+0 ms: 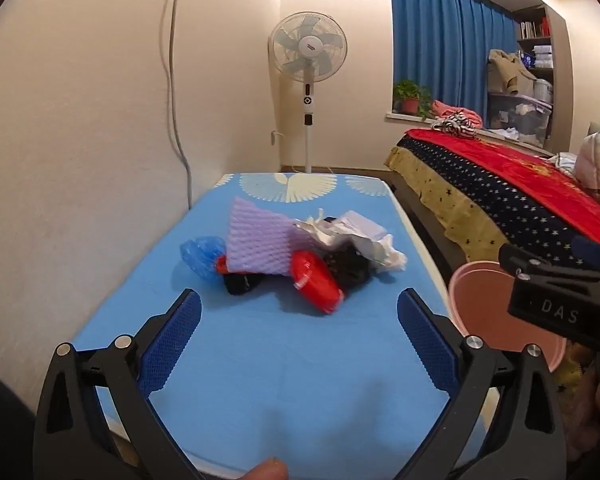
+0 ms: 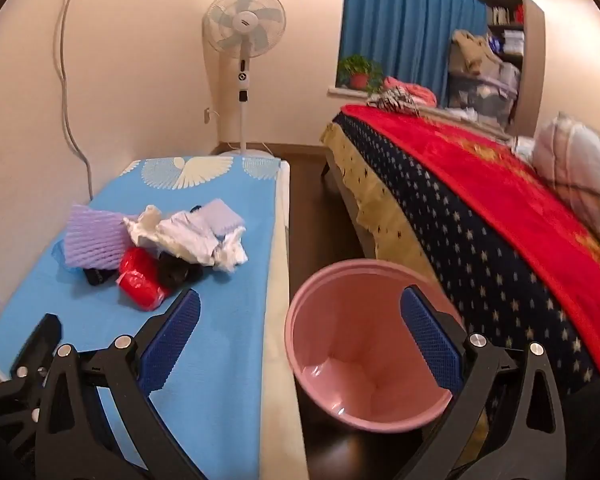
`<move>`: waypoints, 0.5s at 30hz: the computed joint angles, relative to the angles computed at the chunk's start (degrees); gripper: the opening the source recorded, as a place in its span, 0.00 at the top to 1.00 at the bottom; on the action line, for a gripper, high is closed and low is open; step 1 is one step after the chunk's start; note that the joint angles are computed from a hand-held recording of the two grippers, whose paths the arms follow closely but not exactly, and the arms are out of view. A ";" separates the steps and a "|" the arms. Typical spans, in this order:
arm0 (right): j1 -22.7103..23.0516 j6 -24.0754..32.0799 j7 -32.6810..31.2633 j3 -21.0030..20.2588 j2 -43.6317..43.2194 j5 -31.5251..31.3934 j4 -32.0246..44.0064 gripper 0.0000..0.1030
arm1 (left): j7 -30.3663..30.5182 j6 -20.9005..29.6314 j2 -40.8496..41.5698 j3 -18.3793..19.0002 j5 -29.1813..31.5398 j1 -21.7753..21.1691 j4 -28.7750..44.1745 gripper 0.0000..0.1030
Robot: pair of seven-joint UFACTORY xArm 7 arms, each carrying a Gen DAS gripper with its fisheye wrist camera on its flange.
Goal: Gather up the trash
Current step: 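Move both tools toward the trash pile on the blue mattress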
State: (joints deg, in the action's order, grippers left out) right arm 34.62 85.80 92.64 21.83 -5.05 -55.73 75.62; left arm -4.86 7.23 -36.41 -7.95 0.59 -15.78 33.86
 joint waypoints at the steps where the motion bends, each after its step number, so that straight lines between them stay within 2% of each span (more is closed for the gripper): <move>1: -0.31 -0.78 0.24 -0.35 0.89 -0.10 0.68 0.05 | 0.26 -0.15 1.07 0.06 0.25 0.23 0.83 0.07; 4: -0.69 -3.46 0.58 -1.51 3.58 -0.34 2.95 0.06 | 1.42 0.45 5.03 1.44 -0.07 -0.46 4.07 0.07; 6: -1.39 -7.66 -2.96 -4.77 -1.23 1.93 -0.41 0.07 | 3.42 2.06 8.22 3.53 -1.27 -2.45 6.75 0.07; 9: -4.74 -10.81 -4.11 -3.89 -1.25 2.29 0.12 0.14 | 8.48 1.83 11.84 7.50 -4.41 -5.95 8.73 0.07; 11: -5.28 -9.19 -4.75 -3.02 0.44 0.54 2.23 0.16 | 12.05 0.42 12.65 9.33 -6.50 -7.36 8.67 0.08; 15: -5.39 -9.97 -6.33 -2.80 0.31 -1.11 2.29 0.18 | 13.87 -1.27 14.26 8.64 -8.62 -6.87 8.86 0.08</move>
State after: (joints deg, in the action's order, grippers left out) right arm 29.23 75.82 86.31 19.03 -4.74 -56.84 77.91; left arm 9.01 5.96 -22.15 0.69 -8.03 -22.65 42.72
